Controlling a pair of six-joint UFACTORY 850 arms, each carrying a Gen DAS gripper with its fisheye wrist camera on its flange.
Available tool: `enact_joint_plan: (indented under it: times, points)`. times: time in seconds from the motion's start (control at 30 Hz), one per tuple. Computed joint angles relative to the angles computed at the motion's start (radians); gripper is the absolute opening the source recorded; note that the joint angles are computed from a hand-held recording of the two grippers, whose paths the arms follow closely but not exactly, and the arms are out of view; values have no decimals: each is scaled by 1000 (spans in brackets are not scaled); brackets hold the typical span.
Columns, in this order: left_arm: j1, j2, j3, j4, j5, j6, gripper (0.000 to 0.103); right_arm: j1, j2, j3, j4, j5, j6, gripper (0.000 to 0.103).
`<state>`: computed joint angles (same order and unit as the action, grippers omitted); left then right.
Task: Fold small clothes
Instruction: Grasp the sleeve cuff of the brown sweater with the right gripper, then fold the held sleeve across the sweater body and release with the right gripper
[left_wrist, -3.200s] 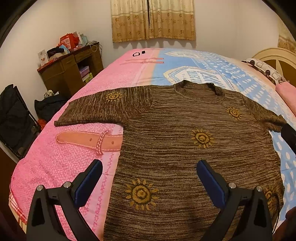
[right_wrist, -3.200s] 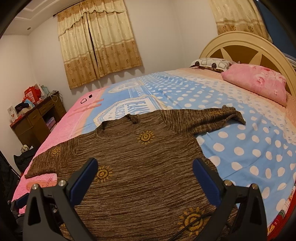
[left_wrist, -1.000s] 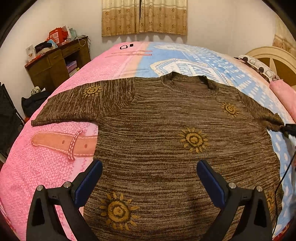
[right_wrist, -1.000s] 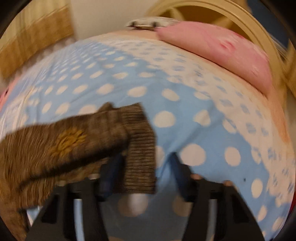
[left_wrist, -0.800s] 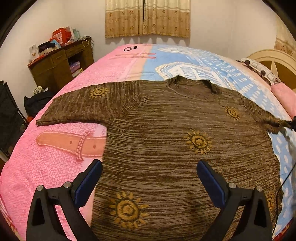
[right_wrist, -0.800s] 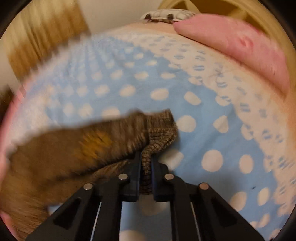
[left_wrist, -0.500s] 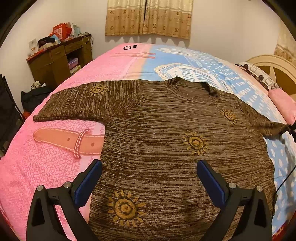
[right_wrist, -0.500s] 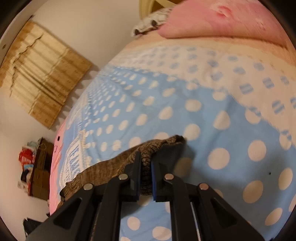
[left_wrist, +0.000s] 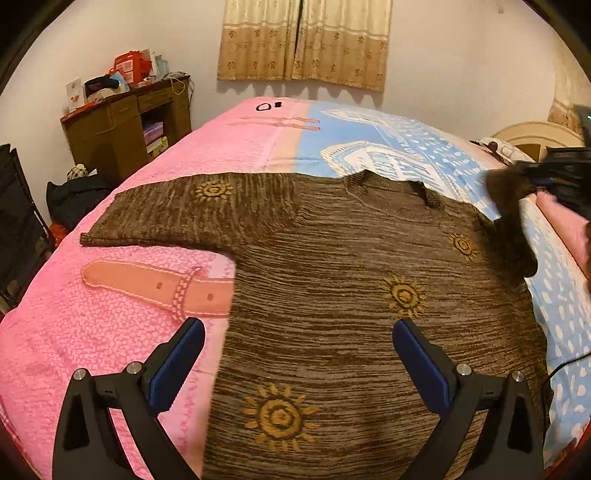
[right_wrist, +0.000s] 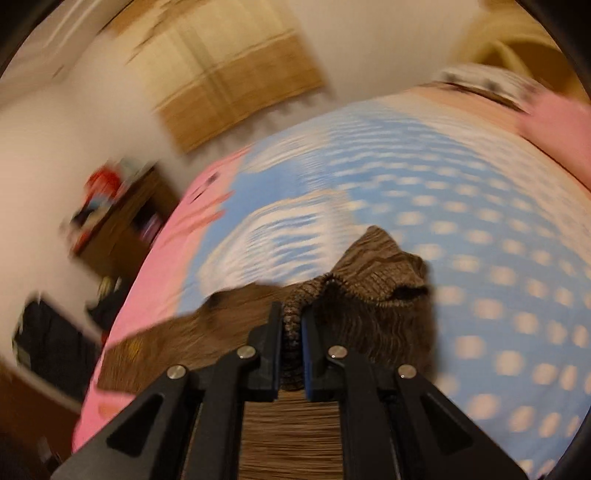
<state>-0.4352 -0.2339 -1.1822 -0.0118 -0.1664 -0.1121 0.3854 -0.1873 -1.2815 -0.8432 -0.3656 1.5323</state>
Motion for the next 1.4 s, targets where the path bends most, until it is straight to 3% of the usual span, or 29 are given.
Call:
enact_joint_plan:
  times: [0.1, 0.23, 0.33, 0.47, 0.57, 0.63, 0.67, 0.77, 0.83, 0.9, 0.97, 1.07, 1.2, 1.27, 1.3, 1.33, 1.4]
  points:
    - [20, 6, 5, -12, 6, 14, 102, 60, -145, -126, 84, -4, -134, 12]
    - [48, 14, 23, 98, 33, -89, 102, 111, -315, -272, 232, -1, -301, 12]
    - [66, 3, 18, 140, 32, -140, 102, 133, -394, -337, 310, 24, -379, 12]
    - [85, -17, 5, 42, 25, -54, 102, 135, -453, -383, 385, 53, -461, 13]
    - [95, -30, -5, -47, 18, 33, 102, 130, -470, -385, 452, 83, -518, 28]
    - [98, -35, -7, -93, 15, 81, 102, 129, -454, -348, 392, 142, -445, 65]
    - [99, -37, -8, -111, 15, 101, 102, 133, -437, -332, 299, 144, -357, 69]
    - [99, -40, -9, -128, 16, 126, 102, 131, -353, -257, -14, 104, -55, 71]
    - [97, -41, -10, -95, 20, 95, 102, 125, -300, -203, -198, 29, 155, 71]
    - [94, -44, -13, -91, 23, 87, 102, 108, -258, -158, -268, -101, 268, 71]
    - [91, -50, -20, -135, 12, 122, 102, 74, -231, -131, -212, -231, 255, 71]
    - [79, -55, -24, -120, 3, 106, 102, 25, -217, -111, -146, -340, 213, 71]
    - [54, -61, -32, 68, -8, -59, 102, -43, -213, -83, 43, -211, 7, 62]
    - [43, -63, -37, 188, -14, -166, 102, -48, -228, -97, 48, -207, -41, 60]
    - [40, -64, -40, 227, -16, -200, 102, -51, -238, -108, 53, -216, -78, 42]
    - [36, -65, -42, 287, -19, -253, 102, -55, -252, -127, 65, -236, -122, 14]
    - [31, -68, -43, 382, -20, -335, 102, -80, -216, -82, 61, -194, -90, 12]
